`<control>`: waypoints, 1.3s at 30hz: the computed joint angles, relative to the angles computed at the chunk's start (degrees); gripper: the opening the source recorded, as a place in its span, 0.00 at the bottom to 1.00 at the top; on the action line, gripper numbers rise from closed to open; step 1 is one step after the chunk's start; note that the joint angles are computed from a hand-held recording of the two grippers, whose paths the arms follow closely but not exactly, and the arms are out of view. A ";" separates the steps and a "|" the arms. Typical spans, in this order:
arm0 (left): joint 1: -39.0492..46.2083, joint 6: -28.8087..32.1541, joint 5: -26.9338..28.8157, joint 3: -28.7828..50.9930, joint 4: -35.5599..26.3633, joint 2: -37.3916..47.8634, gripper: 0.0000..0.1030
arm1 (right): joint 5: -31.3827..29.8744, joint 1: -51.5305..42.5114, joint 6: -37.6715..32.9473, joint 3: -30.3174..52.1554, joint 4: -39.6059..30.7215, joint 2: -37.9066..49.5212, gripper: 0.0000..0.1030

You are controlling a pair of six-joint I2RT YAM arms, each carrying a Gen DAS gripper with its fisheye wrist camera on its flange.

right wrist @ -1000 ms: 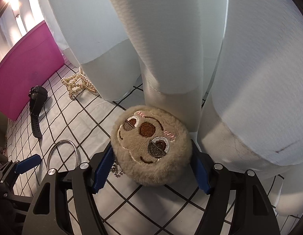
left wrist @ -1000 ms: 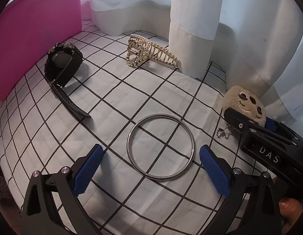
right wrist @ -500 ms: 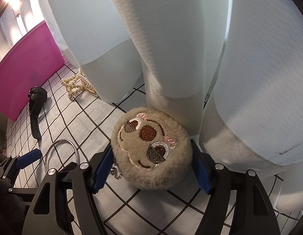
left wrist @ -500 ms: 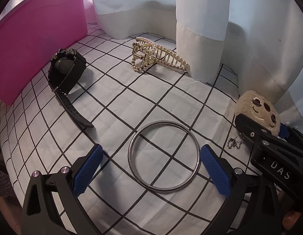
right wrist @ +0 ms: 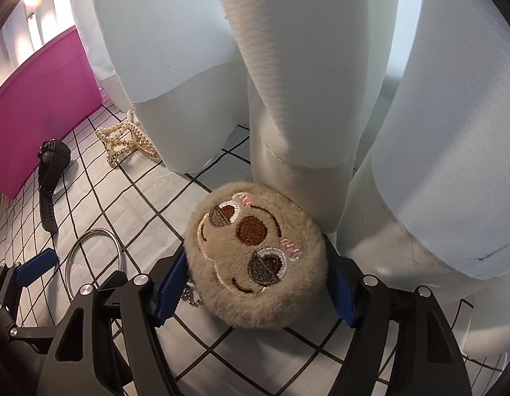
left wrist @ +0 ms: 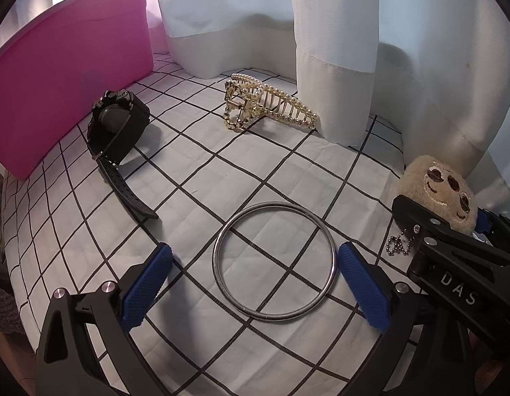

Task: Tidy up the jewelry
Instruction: 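Grasp the fluffy beige clip with the right tool while the left tool grasps the silver ring, then lift and carry the ring and fluffy clip with both tools over the tub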

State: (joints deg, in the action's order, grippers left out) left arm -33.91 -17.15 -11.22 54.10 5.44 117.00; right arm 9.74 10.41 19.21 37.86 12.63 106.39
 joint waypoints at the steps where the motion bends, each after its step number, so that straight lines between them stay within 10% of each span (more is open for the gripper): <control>1: 0.05 0.10 0.12 -0.02 -0.02 -0.07 0.94 | -0.09 -0.12 -0.22 0.08 -0.07 0.02 0.68; 9: 0.33 1.56 0.40 -2.37 2.86 -1.47 0.69 | 1.72 1.28 0.56 0.98 -0.85 0.74 0.59; 27: 4.93 4.16 3.89 -8.06 4.67 -6.48 0.69 | 0.27 4.23 3.95 -7.98 2.89 -7.90 0.56; 39: 9.63 9.81 7.35 -11.15 -0.01 -16.70 0.69 | 3.31 12.57 13.39 -13.07 -7.24 -23.55 0.56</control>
State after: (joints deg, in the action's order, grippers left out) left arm -24.28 -7.34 -3.87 42.95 5.43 100.31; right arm 13.06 22.99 32.60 24.79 5.39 82.84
